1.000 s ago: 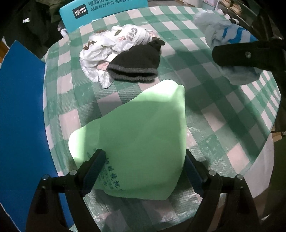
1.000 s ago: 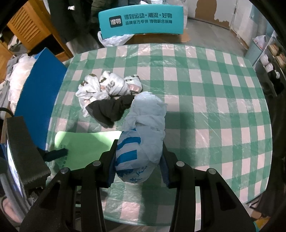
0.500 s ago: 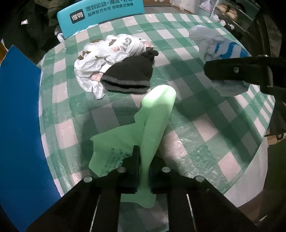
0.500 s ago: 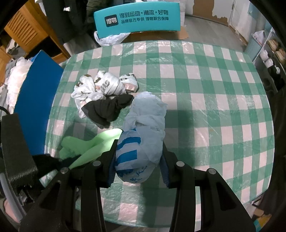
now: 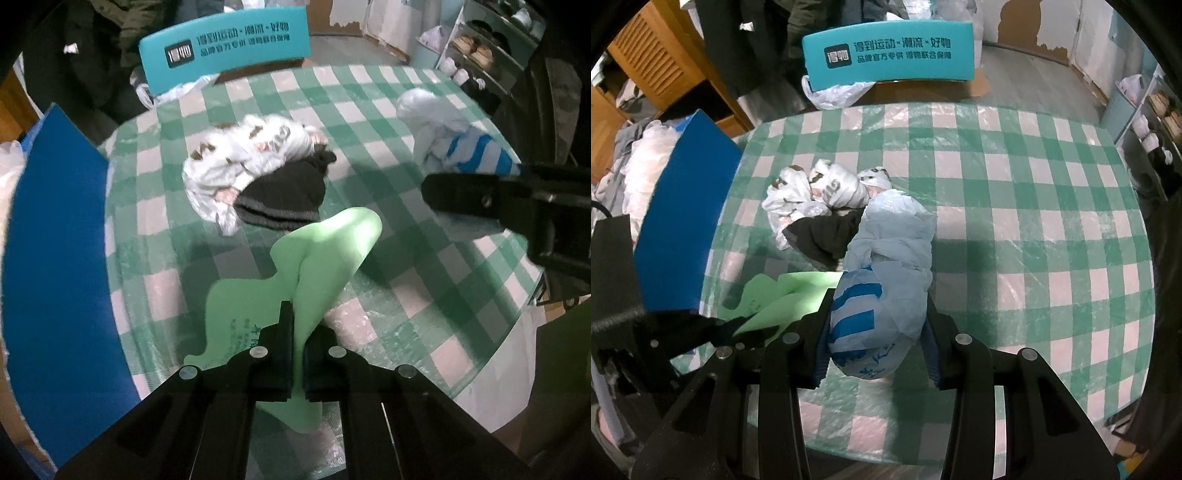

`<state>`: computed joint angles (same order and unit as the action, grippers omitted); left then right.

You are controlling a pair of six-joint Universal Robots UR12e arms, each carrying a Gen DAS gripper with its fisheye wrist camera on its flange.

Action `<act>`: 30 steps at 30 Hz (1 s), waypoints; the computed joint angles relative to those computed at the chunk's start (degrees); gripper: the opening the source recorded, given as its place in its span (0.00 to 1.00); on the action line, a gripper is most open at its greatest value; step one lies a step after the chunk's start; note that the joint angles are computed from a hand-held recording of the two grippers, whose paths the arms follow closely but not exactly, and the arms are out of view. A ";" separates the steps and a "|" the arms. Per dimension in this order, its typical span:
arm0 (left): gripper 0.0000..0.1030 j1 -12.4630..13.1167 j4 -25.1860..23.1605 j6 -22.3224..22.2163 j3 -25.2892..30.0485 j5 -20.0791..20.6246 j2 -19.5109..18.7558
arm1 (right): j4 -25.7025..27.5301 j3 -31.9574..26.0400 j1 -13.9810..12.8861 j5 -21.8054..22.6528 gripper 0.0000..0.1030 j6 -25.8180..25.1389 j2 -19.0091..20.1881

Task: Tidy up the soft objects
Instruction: 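Lift and carry the sock and green cloth over the cardboard box with both grippers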

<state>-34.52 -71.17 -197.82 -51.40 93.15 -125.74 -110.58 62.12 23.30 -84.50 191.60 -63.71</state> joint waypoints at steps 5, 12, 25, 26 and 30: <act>0.04 0.05 2.06 -0.81 -0.01 0.95 0.32 | -0.86 0.16 0.19 -0.37 0.39 -0.57 -0.44; 0.04 -0.05 4.47 -1.47 -0.14 3.32 1.02 | -2.02 -0.15 0.60 -1.20 0.39 -1.68 -0.74; 0.04 0.44 8.43 -3.24 -2.03 6.36 3.47 | -5.15 -0.87 1.05 0.31 0.39 -3.14 -1.28; 0.04 0.48 8.90 -3.36 -2.24 6.56 3.69 | -5.30 -0.93 1.10 0.40 0.39 -3.26 -1.30; 0.04 0.52 10.30 -3.47 -2.92 7.34 4.50 | -5.97 -1.47 1.37 0.84 0.39 -3.70 -1.24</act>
